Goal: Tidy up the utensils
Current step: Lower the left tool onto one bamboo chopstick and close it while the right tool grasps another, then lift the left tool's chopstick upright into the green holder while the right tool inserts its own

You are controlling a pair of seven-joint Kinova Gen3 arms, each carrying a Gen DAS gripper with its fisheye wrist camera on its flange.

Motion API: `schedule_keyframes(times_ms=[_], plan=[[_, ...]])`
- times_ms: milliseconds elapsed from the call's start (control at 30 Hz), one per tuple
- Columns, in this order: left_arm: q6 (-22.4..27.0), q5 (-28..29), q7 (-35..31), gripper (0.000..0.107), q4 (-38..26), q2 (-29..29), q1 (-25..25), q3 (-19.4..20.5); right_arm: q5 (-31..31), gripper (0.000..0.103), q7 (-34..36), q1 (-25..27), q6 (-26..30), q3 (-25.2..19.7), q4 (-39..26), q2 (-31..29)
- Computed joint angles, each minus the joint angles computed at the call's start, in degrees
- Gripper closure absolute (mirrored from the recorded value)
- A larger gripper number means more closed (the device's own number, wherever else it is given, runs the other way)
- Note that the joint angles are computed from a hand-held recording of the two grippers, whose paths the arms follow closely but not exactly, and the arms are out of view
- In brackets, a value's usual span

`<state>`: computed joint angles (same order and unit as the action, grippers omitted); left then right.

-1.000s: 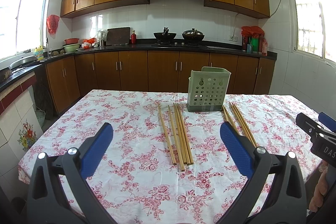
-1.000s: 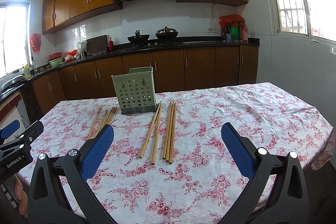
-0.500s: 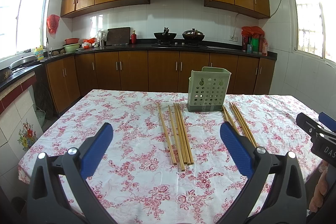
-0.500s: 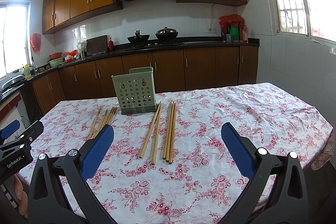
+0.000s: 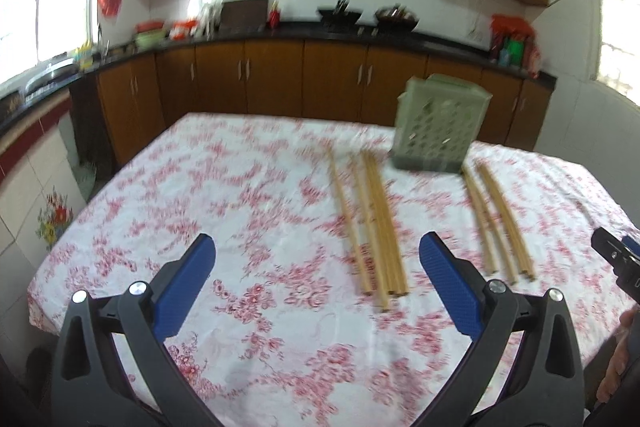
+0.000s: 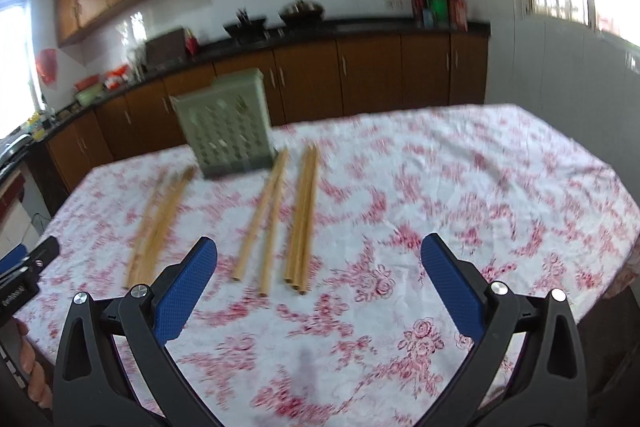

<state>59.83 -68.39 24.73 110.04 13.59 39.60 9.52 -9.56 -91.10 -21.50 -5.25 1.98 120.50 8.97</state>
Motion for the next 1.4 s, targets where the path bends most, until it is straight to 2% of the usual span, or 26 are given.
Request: schedule_keyframes(times_ms=[33, 67, 100, 167, 200, 233, 267, 300, 367, 467, 533, 567, 667, 833, 1000, 1133, 1200, 1400], plan=[[-2.11, 0.65, -0.69, 0.009, 0.21, -0.05, -1.46, -0.48, 1.02, 0.017, 0.08, 1.46, 1.29, -0.88, -1.68, 1.75], [-3.88, 1.32, -1.64, 0.009, 0.15, 0.01, -2.74, -0.93, 1.16, 0.031, 0.00, 2.79, 3.50, -1.73, -4.27, 4.04], [-5.59, 1.99, -2.94, 0.009, -0.07, 0.13, -4.00, -1.40, 1.89, 0.042, -0.11, 4.96, 5.83, -3.63, -6.36, 5.27], [-8.13, 3.60, -6.14, 0.014, -1.14, 0.97, -6.04, -2.29, 1.18, 0.058, 0.85, 10.27, 10.49, -8.65, -10.74, 8.38], [-9.74, 4.93, -8.47, 0.017, -1.94, 1.60, -7.06, -3.04, -0.48, 0.064, 1.79, 12.92, 12.82, -11.30, -13.30, 10.53], [-11.06, 6.32, -10.42, 0.025, -2.50, 1.89, -7.01, -4.42, -1.77, 0.067, 3.13, 15.52, 15.15, -13.95, -15.66, 12.25], [-12.84, 8.02, -12.70, 0.033, -3.19, 2.34, -7.90, -5.18, -2.67, 0.072, 4.15, 17.37, 17.48, -15.99, -17.88, 13.74], [-15.17, 9.20, -14.41, 0.036, -3.30, 2.47, -9.78, -4.88, -2.80, 0.074, 4.57, 18.32, 19.81, -16.96, -19.44, 14.37], [-19.83, 12.60, -18.07, 0.048, -3.74, 2.87, -14.18, -3.41, -2.49, 0.077, 4.82, 17.07, 24.47, -15.87, -23.10, 16.10], [-25.93, 17.47, -22.80, 0.054, -3.93, 3.64, -14.92, -6.30, -2.91, 0.079, 6.15, 15.24, 28.18, -14.02, -25.92, 17.53], [-26.94, 19.83, -25.60, 0.058, -4.88, 4.57, -15.33, -6.93, -1.87, 0.087, 5.49, 13.33, 27.75, -11.97, -26.03, 17.65], [-27.37, 21.15, -27.29, 0.062, -5.35, 4.99, -15.66, -7.10, -0.99, 0.094, 4.64, 12.32, 28.15, -10.69, -26.64, 18.06], [-29.79, 24.89, -32.05, 0.071, -6.01, 5.65, -16.75, -7.49, -1.12, 0.095, 5.07, 13.28, 27.44, -10.98, -26.39, 18.03], [-31.02, 28.02, -37.41, 0.076, -7.12, 6.56, -15.62, -9.38, 2.68, 0.095, 2.18, 9.44, 26.54, -7.60, -26.13, 17.65], [-26.64, 30.26, -42.55, 0.086, -10.39, 8.69, -12.82, -11.84, 4.45, 0.095, 0.66, 8.91, 26.03, -7.37, -26.05, 17.79], [-25.35, 30.54, -44.27, 0.098, -10.97, 9.12, -11.50, -13.67, 6.50, 0.095, 0.51, 8.05, 25.05, -6.84, -25.65, 17.79], [-25.52, 30.83, -45.09, 0.098, -10.92, 9.14, -11.97, -14.29, 6.74, 0.095, 0.86, 8.64, 24.96, -7.11, -26.41, 18.40], [-25.90, 29.50, -44.30, 0.099, -10.21, 9.19, -12.70, -16.75, 9.94, 0.095, -2.44, 6.27, 25.15, -2.63, -30.36, 21.08]])
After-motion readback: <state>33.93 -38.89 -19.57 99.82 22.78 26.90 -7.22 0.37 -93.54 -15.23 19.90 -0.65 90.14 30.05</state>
